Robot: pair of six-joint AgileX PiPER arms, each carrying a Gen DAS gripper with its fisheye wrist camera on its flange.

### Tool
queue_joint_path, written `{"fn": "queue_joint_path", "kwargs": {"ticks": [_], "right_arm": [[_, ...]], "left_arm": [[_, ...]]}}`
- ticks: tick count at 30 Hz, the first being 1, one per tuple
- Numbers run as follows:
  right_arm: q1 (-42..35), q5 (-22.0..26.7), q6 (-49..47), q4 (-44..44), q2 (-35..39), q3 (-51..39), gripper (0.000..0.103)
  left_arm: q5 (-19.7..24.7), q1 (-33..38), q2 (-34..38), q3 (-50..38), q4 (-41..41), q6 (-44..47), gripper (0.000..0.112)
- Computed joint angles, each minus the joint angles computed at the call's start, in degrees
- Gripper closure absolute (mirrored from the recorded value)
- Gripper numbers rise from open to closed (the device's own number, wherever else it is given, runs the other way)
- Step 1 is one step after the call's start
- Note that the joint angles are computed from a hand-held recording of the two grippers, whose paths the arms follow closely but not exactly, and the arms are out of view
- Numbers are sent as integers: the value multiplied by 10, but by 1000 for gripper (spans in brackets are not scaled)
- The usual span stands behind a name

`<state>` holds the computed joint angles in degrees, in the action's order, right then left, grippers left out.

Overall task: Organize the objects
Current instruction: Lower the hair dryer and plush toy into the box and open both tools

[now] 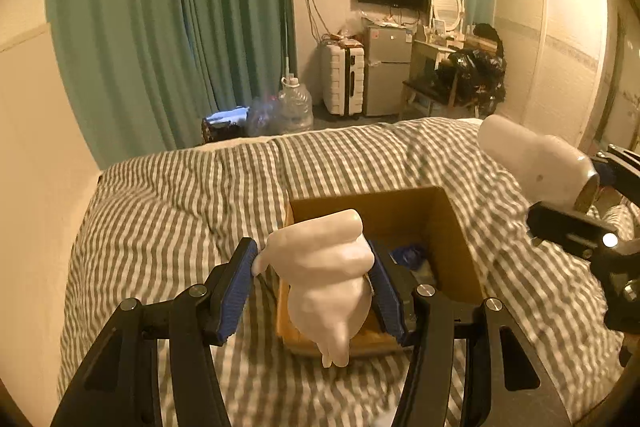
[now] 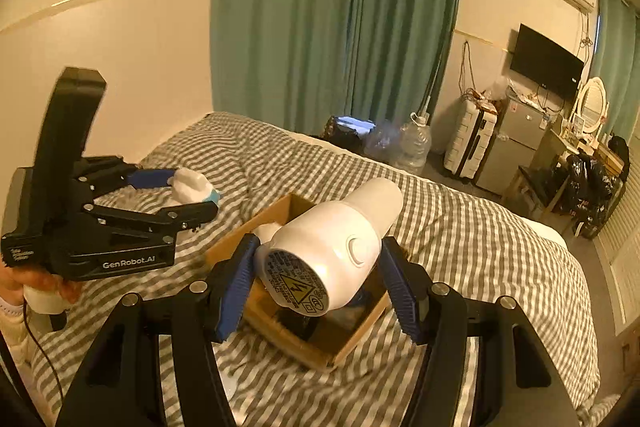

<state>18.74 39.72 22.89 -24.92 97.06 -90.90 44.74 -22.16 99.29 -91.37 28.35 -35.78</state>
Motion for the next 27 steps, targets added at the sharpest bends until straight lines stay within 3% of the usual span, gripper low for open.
{"fn": "queue_joint_path", "kwargs": {"ticks": [4,12,19,24,27], "right_arm": [[-39,1,-63,61,92,-75,42],[-86,53,-158,113,242,-220,42],[-100,31,-216,159,272,-212,42],[-109,11,-224,187,248,-186,39],[-113,2,-213,197,221,-171,32]], "left_arm": [[-14,29,75,-69,-52,65,55],[12,70,226,-213,-162,190,55],[2,79,258,-224,-187,216,55],[5,76,249,-210,-187,217,53],[1,68,221,-190,-161,193,33]]}}
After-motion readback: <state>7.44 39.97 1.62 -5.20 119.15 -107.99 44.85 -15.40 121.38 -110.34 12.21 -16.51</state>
